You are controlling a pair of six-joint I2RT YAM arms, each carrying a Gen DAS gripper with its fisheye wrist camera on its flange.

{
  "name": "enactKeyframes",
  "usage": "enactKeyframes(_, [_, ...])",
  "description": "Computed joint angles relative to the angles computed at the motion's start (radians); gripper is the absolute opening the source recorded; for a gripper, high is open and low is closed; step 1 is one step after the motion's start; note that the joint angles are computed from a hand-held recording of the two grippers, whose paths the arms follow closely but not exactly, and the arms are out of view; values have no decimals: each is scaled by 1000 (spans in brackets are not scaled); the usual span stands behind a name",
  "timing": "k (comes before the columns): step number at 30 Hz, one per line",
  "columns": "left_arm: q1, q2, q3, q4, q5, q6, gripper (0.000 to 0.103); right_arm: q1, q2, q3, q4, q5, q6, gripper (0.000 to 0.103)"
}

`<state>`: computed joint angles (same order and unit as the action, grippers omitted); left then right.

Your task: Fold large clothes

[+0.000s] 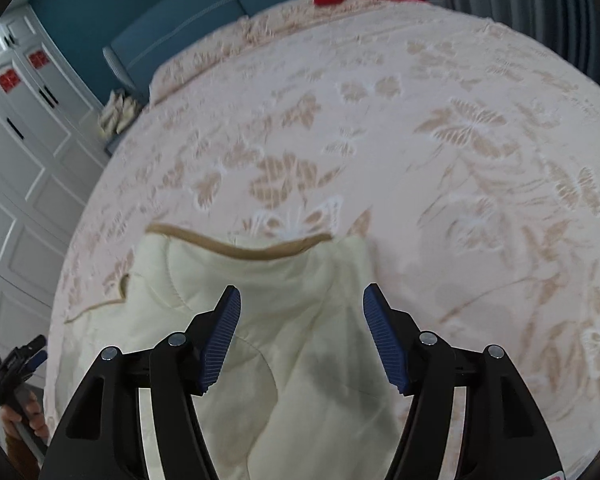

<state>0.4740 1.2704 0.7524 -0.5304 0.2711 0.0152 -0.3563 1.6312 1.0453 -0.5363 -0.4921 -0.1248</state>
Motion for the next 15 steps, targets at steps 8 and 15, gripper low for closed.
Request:
enactKeyframes(8, [2, 68, 3, 37, 15, -54, 10, 65, 12, 49, 16, -8, 57, 2])
enactKeyframes(15, [25, 128, -9, 106, -62, -39, 9, 73, 51, 95, 49, 53, 62, 1])
